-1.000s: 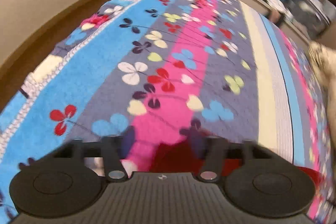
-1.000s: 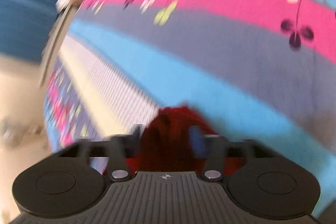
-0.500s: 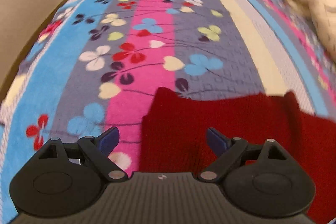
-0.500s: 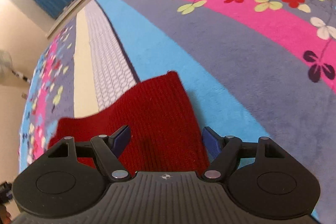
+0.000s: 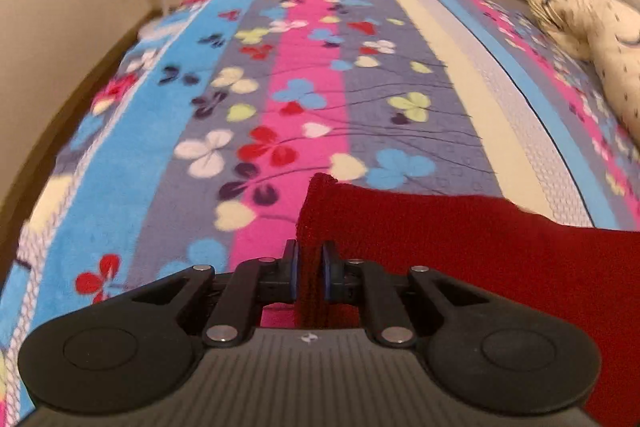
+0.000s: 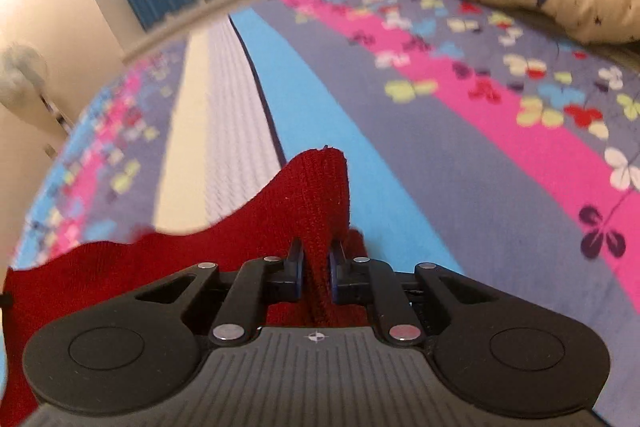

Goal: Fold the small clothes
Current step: 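Lay the hem over the collar and open both grippers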

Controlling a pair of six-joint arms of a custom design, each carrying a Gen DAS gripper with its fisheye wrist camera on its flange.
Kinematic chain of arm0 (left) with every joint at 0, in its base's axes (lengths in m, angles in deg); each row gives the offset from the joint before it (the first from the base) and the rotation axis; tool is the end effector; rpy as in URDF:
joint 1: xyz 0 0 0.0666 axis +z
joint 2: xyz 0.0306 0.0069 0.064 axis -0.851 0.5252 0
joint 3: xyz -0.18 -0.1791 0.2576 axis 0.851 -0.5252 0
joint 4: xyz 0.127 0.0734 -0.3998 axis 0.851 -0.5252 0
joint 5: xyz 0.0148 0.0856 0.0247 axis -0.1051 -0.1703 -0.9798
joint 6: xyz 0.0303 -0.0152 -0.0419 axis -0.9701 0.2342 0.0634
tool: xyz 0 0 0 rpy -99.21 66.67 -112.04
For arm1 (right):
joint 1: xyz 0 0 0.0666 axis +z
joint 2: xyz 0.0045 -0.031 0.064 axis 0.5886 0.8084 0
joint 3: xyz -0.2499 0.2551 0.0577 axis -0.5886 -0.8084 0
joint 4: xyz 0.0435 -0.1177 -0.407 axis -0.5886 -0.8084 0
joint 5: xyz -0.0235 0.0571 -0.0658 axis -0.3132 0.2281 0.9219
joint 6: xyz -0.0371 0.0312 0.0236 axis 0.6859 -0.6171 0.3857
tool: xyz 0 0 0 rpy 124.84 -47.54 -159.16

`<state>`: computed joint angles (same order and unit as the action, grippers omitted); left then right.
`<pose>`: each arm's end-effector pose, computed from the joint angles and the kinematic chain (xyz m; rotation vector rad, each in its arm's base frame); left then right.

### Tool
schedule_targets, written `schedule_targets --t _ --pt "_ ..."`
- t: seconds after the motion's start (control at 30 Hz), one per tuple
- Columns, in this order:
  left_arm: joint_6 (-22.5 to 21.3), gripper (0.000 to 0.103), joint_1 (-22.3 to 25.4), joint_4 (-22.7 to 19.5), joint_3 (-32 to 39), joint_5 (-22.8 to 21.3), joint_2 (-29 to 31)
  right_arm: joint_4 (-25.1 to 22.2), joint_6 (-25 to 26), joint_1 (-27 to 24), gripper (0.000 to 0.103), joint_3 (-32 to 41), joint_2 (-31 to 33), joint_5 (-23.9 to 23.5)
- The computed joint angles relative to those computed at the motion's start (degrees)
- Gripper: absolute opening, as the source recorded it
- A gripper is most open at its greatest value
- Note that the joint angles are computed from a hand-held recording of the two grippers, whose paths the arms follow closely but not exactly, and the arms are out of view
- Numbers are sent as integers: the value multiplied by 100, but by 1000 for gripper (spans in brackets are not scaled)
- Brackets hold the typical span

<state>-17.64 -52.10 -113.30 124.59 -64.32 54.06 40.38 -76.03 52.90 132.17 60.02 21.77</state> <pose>0.5664 0.0568 0.3813 0.0362 2.5091 -0.0747 0.3783 0.1035 0.3630 0.6277 2.2317 0.1807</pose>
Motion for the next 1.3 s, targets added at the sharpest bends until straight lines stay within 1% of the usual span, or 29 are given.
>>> schedule_targets --t 0.03,0.07,0.13,0.17,0.23,0.27,0.3,0.33,0.37,0.4,0.53,0.6,0.63,0.73,0.77,0.8,0.83,0.87,0.93,0.97,1.0,1.03,1.07,1.1,1.13,1.17,1.2,1.27,1.3 --pt "14 12 29 -136 119 -58 169 15 26 -40 12 5 72 -31" --pt "-9 13 24 -155 157 -97 295 -62 -12 -69 12 54 215 -21" --pt "-80 14 -81 -147 174 -350 523 -248 -78 -179 12 179 678 -181" --pt "-49 19 -116 -127 169 -439 590 -266 -119 -208 13 204 850 -211" --pt "9 36 -172 219 -35 -676 507 -130 -213 -154 19 179 941 -14" --pt "5 57 -169 319 -122 -738 438 -171 -195 -124 26 217 951 92" --pt "-7 83 -146 357 -170 -788 371 -226 -212 -111 38 237 926 177" --pt "8 90 -111 399 -251 -839 272 -351 -221 -116 43 263 871 228" --pt "13 92 -67 525 -395 -859 112 -432 -241 -105 48 249 780 285" --pt "-50 92 -20 573 -546 -795 -68 -467 -272 -77 49 179 596 374" --pt "-168 93 293 287 -1245 -187 -950 -652 -358 300 53 -210 -294 523" --pt "-333 93 417 188 -1700 -79 -1389 -884 -441 661 53 -399 -723 544" --pt "-457 93 443 159 -1923 -143 -1572 -984 -470 820 53 -472 -870 503" --pt "-729 93 458 341 -2529 -709 -1919 -1402 -938 1208 47 -701 -1004 400" --pt "-766 95 518 432 -2690 -716 -2013 -1513 -1096 1241 38 -780 -984 373" --pt "-703 97 607 462 -2774 -636 -2063 -1550 -1224 1269 33 -903 -994 412" --pt "-584 97 672 361 -2755 -595 -2085 -1520 -1276 1312 32 -1018 -1065 528" --pt "-548 97 736 198 -2697 -532 -2124 -1594 -1353 1367 26 -1008 -1108 644" --pt "-695 97 819 -36 -2661 -499 -2398 -2010 -1595 1465 26 -802 -1205 758" --pt "-812 98 849 -117 -2660 -518 -2545 -2318 -1745 1528 33 -663 -1212 864" --pt "-942 100 894 -275 -2674 -565 -2772 -2768 -1994 1670 45 -461 -1171 1050" --pt "-1003 100 916 -436 -2662 -589 -2954 -3089 -2204 1895 48 -329 -1263 1226" --pt "-1076 101 968 -690 -2650 -540 -3193 -3272 -2358 2175 48 -247 -1412 1347" --pt "-1099 103 986 -964 -2630 -518 -3408 -3440 -2493 2499 52 -147 -1554 1458" --pt "-1079 103 1000 -1325 -2608 -550 -3683 -3679 -2748 2964 55 18 -1634 1654" --pt "-1011 103 984 -1654 -2573 -579 -3909 -3882 -2995 3344 66 152 -1655 1833" --pt "-966 103 990 -1986 -2552 -522 -4149 -4197 -3427 3901 77 361 -1600 2089" --pt "-1017 103 998 -2531 -2511 -304 -4527 -4620 -4075 4818 87 696 -1424 2449" --pt "-1074 103 1007 -2776 -2503 -205 -4743 -4770 -4280 5140 87 834 -1332 2542"
